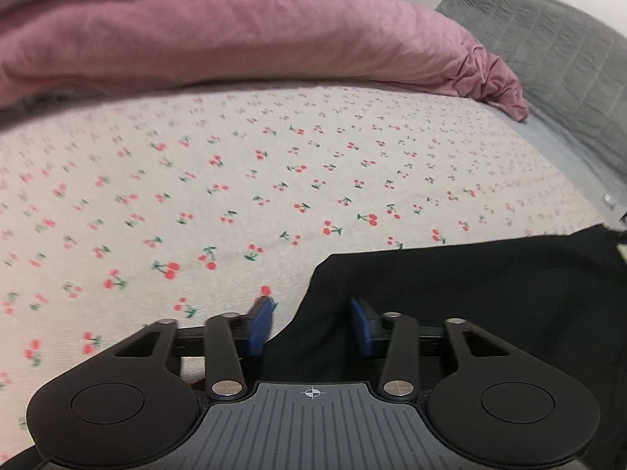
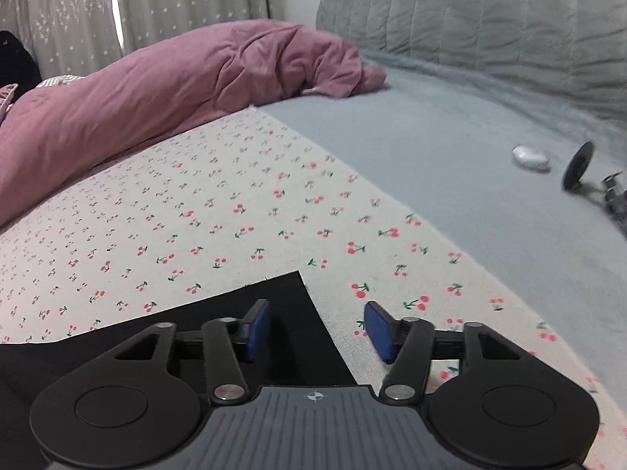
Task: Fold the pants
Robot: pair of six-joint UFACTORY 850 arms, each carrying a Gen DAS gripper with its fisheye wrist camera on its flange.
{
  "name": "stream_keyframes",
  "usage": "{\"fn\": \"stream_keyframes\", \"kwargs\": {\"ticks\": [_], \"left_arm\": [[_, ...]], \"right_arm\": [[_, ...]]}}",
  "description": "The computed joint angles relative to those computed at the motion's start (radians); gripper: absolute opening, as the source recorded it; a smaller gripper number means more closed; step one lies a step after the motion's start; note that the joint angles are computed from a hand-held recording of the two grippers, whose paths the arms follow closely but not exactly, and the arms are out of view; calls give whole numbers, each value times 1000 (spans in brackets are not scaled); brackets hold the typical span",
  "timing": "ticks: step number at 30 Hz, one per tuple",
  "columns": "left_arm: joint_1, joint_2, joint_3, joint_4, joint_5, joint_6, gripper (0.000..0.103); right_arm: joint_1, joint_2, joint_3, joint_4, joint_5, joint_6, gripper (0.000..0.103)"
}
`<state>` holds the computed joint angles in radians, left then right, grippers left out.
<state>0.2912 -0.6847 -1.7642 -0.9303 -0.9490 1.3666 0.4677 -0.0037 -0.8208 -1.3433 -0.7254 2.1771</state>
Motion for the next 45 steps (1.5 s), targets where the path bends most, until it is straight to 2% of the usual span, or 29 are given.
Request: {"fn": "stream_keyframes", "kwargs": {"ticks": [1, 2, 4, 8, 12, 15, 16, 17, 18, 19, 22, 24, 26, 28, 32, 36, 39, 40, 41, 42, 43, 44, 45], "left_arm": [[3, -10, -9, -14, -24, 6, 22], [4, -17, -19, -18, -53, -1, 9], [1, -3, 7, -40, -42, 26, 5], [10, 45, 93, -156, 1, 131, 1], [7, 37, 87, -133, 13, 117, 6], [-1, 18, 53, -91, 16, 42, 11], [-2, 5, 30, -73, 0, 8, 12], [-2, -11, 6, -55, -17, -29, 12], [-2, -25, -18, -37, -34, -62, 13], [-2, -38, -36, -27, -47, -87, 13], [-4, -62, -71, -20, -69, -164, 12], [-5, -47, -45, -39, -61, -144, 2], [-5, -9, 14, -86, -23, -68, 1], [0, 28, 64, -152, -2, 16, 1], [8, 57, 89, -259, -9, 85, 1], [-25, 55, 97, -274, 47, 125, 2], [-69, 41, 102, -171, 162, 55, 12], [-73, 53, 125, -189, 187, 81, 12], [-73, 70, 147, -211, 202, 108, 18], [-71, 92, 170, -223, 216, 119, 31], [-67, 116, 192, -235, 227, 138, 39], [-60, 146, 222, -257, 238, 179, 56], [-52, 173, 249, -278, 250, 214, 63]], "right_arm": [[-14, 9, 16, -38, 38, 30, 31], [-25, 15, 28, -74, 67, 60, 14], [-30, 26, 49, -153, 77, 137, 1], [-35, 41, 80, -294, 62, 267, 0], [-36, 34, 83, -345, 57, 311, 2], [-54, 18, 61, -285, 89, 263, 28], [-58, 21, 61, -281, 90, 273, 50], [-59, 28, 71, -315, 80, 324, 62], [-59, 37, 83, -349, 76, 365, 63], [-64, 41, 87, -362, 85, 384, 60], [-90, 25, 71, -347, 185, 329, 42], [-62, -9, 43, -289, 148, 206, 26], [-37, -29, 24, -253, 108, 135, 6], [-11, -31, 18, -256, 45, 115, 4], [35, -41, -20, -233, -98, 12, 3], [0, -84, -87, -201, -120, -59, 3], [-34, -160, -149, -157, -122, -87, 5], [-39, -192, -174, -120, -133, -102, 10], [-42, -215, -195, -78, -144, -120, 20], [-39, -229, -208, -54, -160, -122, 25], [-31, -230, -210, -46, -168, -112, 38], [-21, -220, -202, -61, -171, -88, 49], [-7, -205, -191, -79, -169, -71, 50]]}}
